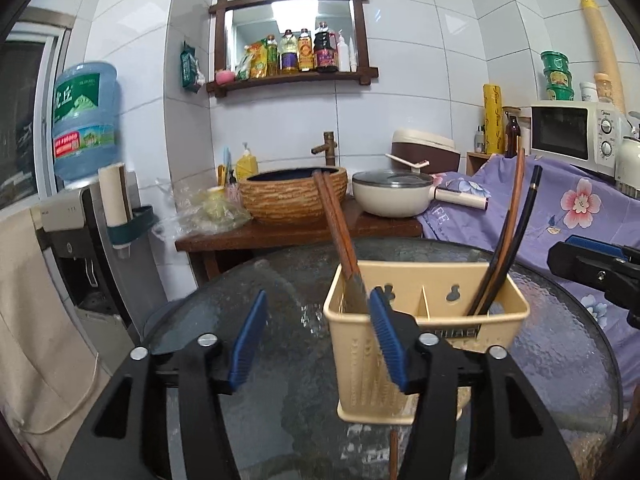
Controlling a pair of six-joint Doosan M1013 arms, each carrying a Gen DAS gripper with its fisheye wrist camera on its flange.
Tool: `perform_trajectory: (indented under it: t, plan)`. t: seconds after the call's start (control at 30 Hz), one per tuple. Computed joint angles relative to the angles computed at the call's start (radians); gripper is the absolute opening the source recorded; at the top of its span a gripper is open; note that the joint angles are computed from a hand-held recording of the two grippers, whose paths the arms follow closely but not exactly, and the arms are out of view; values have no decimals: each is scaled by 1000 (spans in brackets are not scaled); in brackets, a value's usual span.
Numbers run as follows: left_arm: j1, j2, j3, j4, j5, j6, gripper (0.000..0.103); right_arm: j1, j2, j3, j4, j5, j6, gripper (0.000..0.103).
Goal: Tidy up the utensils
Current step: 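Lower the black chopstick into the holder and open the right gripper, then return the left tool to the spoon while the right tool approaches a brown chopstick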
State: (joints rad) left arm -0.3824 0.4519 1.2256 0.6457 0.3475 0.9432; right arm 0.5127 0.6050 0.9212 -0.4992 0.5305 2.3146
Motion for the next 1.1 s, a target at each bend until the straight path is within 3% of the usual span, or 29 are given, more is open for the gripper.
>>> perform_trajectory:
  t: [0.2, 0.37, 0.7, 1.1]
  plan:
    - [11, -27, 54, -211, 16, 170, 80, 10, -30, 73, 14, 17, 21, 61]
    - [24, -32, 69, -455, 68, 366, 88, 14, -31, 104, 93, 65, -31, 64]
    - [33, -25, 92, -569, 160, 445, 89, 16, -14, 141, 211, 170, -79, 64]
    - [24, -22, 110, -619, 210, 536, 87, 22, 24, 90, 228, 274, -121, 64]
